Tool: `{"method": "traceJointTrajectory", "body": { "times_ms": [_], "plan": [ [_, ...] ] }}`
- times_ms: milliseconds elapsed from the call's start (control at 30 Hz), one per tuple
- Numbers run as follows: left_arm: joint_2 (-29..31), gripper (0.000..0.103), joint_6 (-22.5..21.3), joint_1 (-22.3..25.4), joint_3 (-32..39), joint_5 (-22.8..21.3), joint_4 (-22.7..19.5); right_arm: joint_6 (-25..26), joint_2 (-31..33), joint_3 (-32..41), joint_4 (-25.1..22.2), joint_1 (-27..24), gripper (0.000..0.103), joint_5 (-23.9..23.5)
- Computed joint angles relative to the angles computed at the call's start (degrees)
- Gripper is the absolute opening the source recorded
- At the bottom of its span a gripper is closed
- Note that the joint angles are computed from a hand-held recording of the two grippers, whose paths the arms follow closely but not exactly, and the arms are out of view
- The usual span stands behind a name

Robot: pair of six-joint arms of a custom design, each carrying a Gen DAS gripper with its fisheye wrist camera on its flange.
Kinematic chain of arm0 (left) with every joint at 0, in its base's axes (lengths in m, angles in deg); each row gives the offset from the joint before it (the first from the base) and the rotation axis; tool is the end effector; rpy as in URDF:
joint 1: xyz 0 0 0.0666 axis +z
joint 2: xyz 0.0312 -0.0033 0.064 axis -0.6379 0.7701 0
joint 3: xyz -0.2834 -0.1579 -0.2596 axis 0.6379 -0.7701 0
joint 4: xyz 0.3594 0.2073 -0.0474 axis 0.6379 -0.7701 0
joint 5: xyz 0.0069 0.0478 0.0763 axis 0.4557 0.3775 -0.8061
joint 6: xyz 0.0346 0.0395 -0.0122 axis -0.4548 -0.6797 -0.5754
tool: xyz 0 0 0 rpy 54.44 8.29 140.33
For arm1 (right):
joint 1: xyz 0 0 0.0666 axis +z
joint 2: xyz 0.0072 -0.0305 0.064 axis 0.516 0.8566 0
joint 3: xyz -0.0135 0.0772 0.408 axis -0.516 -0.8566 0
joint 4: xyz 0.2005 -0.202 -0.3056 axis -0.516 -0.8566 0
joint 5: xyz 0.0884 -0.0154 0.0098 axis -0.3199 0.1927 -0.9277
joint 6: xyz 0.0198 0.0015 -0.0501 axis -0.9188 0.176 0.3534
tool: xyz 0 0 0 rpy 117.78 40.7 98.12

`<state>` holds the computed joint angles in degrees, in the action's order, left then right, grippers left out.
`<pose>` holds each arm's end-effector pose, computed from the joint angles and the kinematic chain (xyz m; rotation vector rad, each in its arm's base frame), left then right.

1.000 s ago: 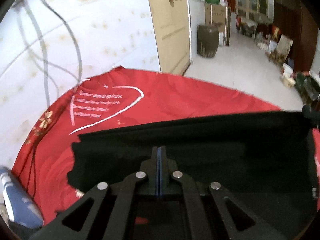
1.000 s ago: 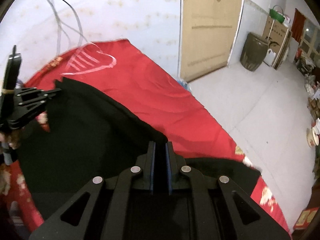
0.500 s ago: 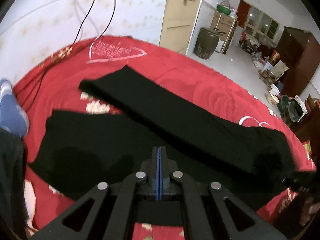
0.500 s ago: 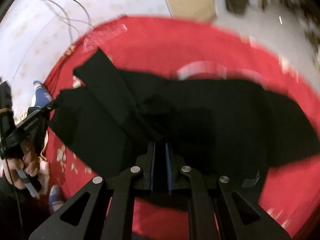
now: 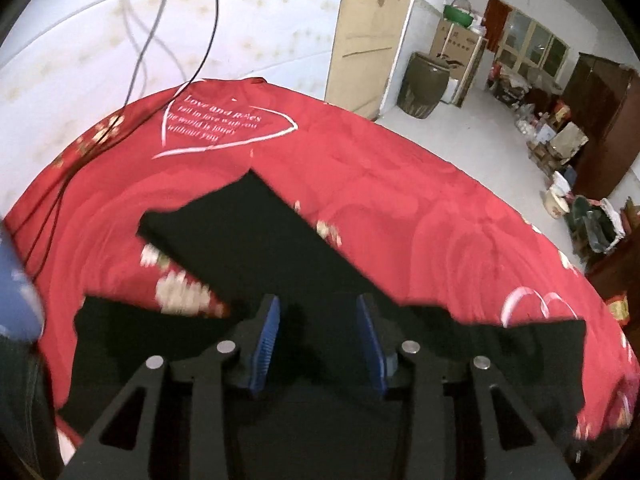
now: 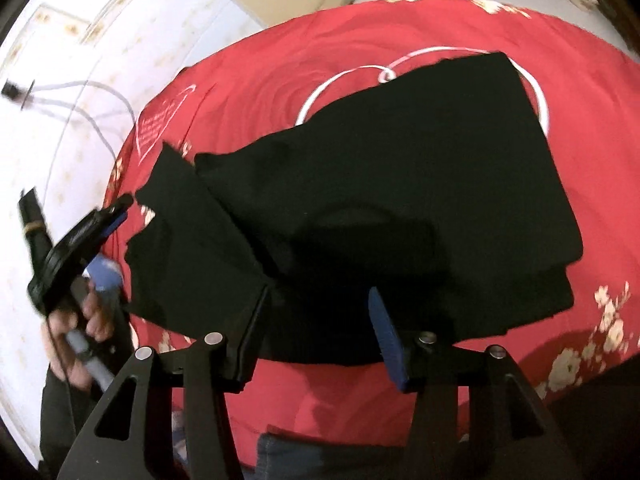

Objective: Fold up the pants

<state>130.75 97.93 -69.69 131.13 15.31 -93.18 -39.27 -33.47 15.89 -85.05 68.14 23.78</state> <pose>0.4347 -0.2533 0.4055 0.4983 2.5359 -0.2943 0.1810 0.1324 0.3605 0.9693 2.5244 0.5987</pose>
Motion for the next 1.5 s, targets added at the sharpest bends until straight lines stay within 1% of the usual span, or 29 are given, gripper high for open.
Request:
{"method": "traceJointTrajectory", "body": {
  "times_ms": [133,167,233,267,367,400,433,467,500,533,567,667,833,900,967,1033,1167,1233,1300,1400,1500],
  "plan": [
    [7.38,0.043,1.69,-0.7,6.34,-2.75,-1.44,-2.69,0.34,-0.87,-1.01,-1.65,0.051,-1.05],
    [8.68,0.043,1.69,-1.0,7.28,-3.72,-1.7,-3.15,0.27,-1.25,-1.04,-2.47,0.051,-1.9],
    [11.3,0.043,1.95,-1.7,8.9,-7.13,-2.55,-4.5,-0.32,-2.52,-0.46,-4.59,0.051,-4.53],
    [12.19,0.043,1.89,-1.91,9.34,-7.96,-2.92,-5.13,-0.6,-3.17,0.35,-5.46,0.051,-5.53],
    [14.22,0.044,1.72,-2.62,9.55,-11.52,-3.91,-4.81,-0.69,-3.38,0.85,-6.57,0.051,-5.66],
    [14.25,0.043,1.56,-2.74,8.9,-12.12,-3.35,-4.9,-0.49,-3.37,1.02,-6.68,0.051,-5.72],
    [13.42,0.037,1.12,-3.06,7.39,-12.99,-0.72,-4.97,-0.42,-3.47,1.21,-6.89,0.051,-5.77],
    [13.15,0.016,0.02,-3.31,6.93,-12.86,-0.14,-5.0,-0.23,-3.5,1.39,-6.99,0.051,-5.68],
    [12.95,0.005,-1.46,-3.75,6.66,-12.96,0.25,-4.96,-0.02,-3.44,1.52,-7.12,0.051,-5.56],
    [12.89,0.003,-2.99,-4.47,6.63,-14.87,0.04,-4.99,0.24,-3.35,1.63,-7.16,0.051,-5.42],
    [12.41,0.003,-3.75,-4.76,6.21,-15.38,0.43,-4.87,0.66,-3.2,1.77,-7.22,0.051,-5.36],
    [8.92,0.002,-3.09,-3.74,4.0,-12.48,2.18,-4.52,0.84,-3.13,1.81,-7.3,0.051,-5.07],
    [-0.78,0.002,-1.06,0.39,-2.23,-7.01,5.08,-4.78,0.55,-3.51,2.29,-7.16,0.051,-4.48],
    [-4.69,0.002,-0.43,2.31,-5.05,-5.25,5.59,-4.87,0.63,-3.43,2.24,-7.03,0.051,-4.2],
    [-7.89,0.002,1.1,4.53,-7.44,-2.79,5.08,-4.96,0.6,-3.35,2.03,-6.72,0.051,-3.72],
    [-9.97,0.002,2.04,6.21,-9.39,-2.38,4.61,-5.15,0.85,-3.14,1.85,-6.32,0.051,-3.28],
    [-13.11,0.002,5.13,9.44,-13.63,-0.04,3.49,-5.04,0.55,-2.77,0.3,-5.67,0.051,-2.27],
    [-13.81,0.003,6.1,10.42,-15.58,-0.98,2.77,-4.81,0.52,-2.74,-0.15,-5.6,0.051,-2.3],
    [-13.58,0.003,8.54,11.53,-16.93,-2.8,0.63,-4.17,0.85,-2.51,-0.48,-5.61,0.051,-2.32],
    [-14.2,0.003,12.05,14.14,-18.9,-1.13,-1.09,-3.73,1.03,-2.23,-1.14,-5.24,0.051,-1.87],
    [-14.99,0.006,12.53,15.7,-19.91,2.01,0.33,-3.97,0.58,-2.42,-1.28,-4.84,0.051,-1.53]
  ]
}}
